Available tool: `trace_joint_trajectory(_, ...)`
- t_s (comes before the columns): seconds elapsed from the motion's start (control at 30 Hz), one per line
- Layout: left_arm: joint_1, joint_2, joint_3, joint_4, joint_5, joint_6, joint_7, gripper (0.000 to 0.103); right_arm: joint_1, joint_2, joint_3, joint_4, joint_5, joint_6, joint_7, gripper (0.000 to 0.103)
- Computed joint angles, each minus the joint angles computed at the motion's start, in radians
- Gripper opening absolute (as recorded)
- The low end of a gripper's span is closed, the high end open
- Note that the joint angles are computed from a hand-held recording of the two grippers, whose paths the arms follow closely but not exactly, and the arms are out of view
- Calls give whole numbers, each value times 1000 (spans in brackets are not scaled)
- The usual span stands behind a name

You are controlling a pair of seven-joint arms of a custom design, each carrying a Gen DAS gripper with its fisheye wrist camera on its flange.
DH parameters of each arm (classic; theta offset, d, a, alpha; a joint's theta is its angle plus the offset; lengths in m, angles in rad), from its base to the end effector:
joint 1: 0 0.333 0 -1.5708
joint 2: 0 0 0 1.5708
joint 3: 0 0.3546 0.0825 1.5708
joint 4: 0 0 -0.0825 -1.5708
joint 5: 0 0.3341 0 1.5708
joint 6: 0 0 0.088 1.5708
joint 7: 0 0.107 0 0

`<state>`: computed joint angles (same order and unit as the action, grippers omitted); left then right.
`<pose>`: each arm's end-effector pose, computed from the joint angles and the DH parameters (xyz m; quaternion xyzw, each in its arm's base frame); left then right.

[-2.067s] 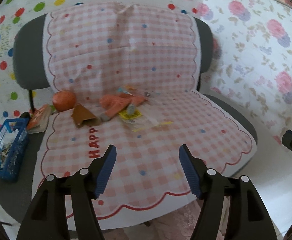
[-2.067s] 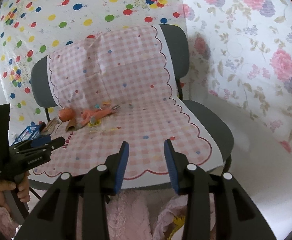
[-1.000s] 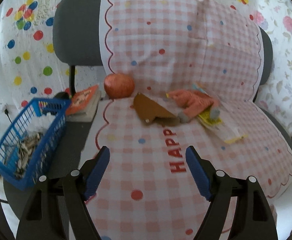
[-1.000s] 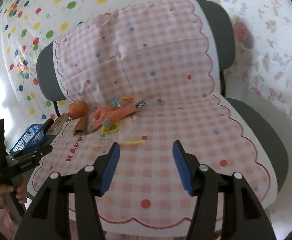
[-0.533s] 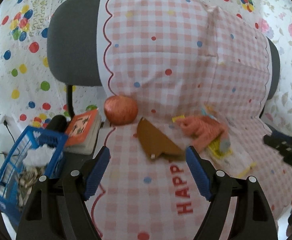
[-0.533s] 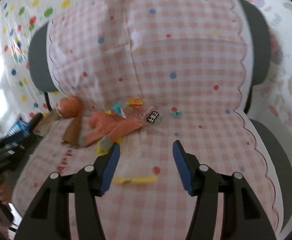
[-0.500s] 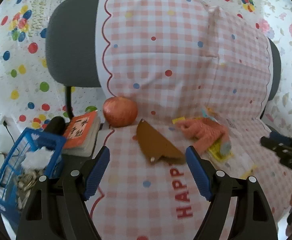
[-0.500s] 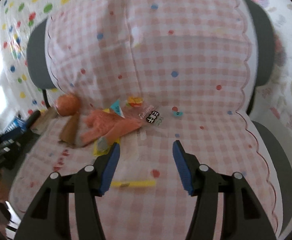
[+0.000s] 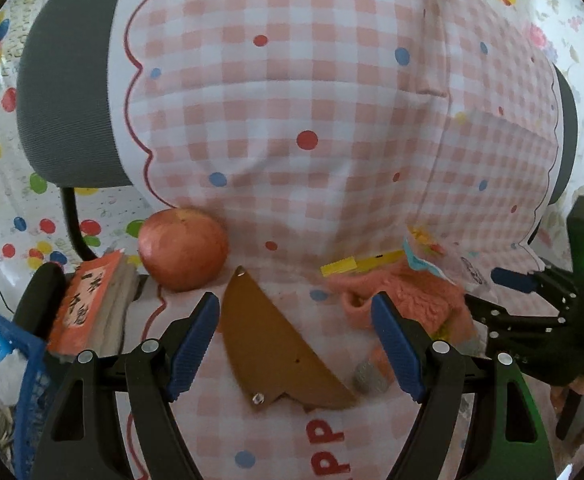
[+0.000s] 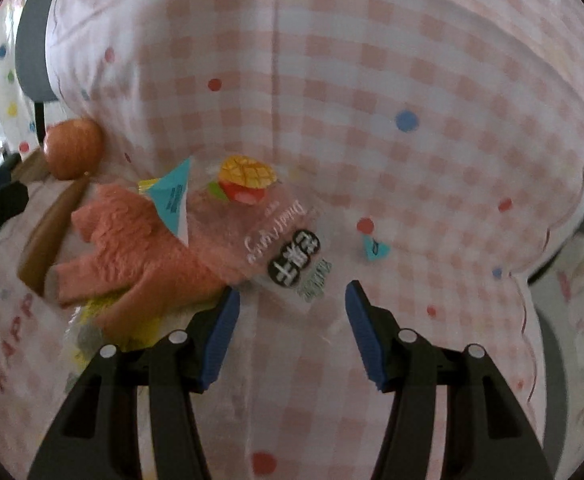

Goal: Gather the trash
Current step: 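Lower the right gripper onto the clear snack wrapper and close it, then grasp the orange knitted toy with the left gripper while the right gripper lifts the clear wrapper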

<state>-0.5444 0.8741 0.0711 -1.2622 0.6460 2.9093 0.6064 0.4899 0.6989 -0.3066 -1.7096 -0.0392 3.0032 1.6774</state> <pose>0.6687 -0.4078 0.3613 -0.6022 0.6863 -0.3391 0.2267 0.6859 0.1801 0.3350 -0.7475 0.5835 -0.2547 0.1896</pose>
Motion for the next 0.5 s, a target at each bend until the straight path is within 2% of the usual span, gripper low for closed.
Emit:
trace_joint_trajectory(0.1, 11, 11, -19, 14, -15, -7, 21, 78, 3, 11, -6, 15, -9, 7, -7, 50)
trace_joint_trajectory(0.17, 13, 9, -22, 9, -20, -6, 28, 78, -19, -2, 20, -2, 3, 28, -25, 25)
trace_joint_trajectory(0.27, 9, -2, -18, -8, -17, 5, 33, 78, 8, -37, -14, -67, 21, 88, -18, 9)
trace_joint_trajectory(0.3, 9, -6, -20, -12, -17, 5, 38, 78, 37, -55, -49, -102, 29, 122, -5, 6)
trace_joint_trajectory(0.37, 14, -13, -39, -18, -22, 0, 64, 79, 57, -92, -73, -158, 63, 170, -3, 2)
trace_joint_trajectory(0.5, 33, -4, -104, 8, -49, -21, 167, 83, -36, -220, 39, -305, 168, 289, -15, 2)
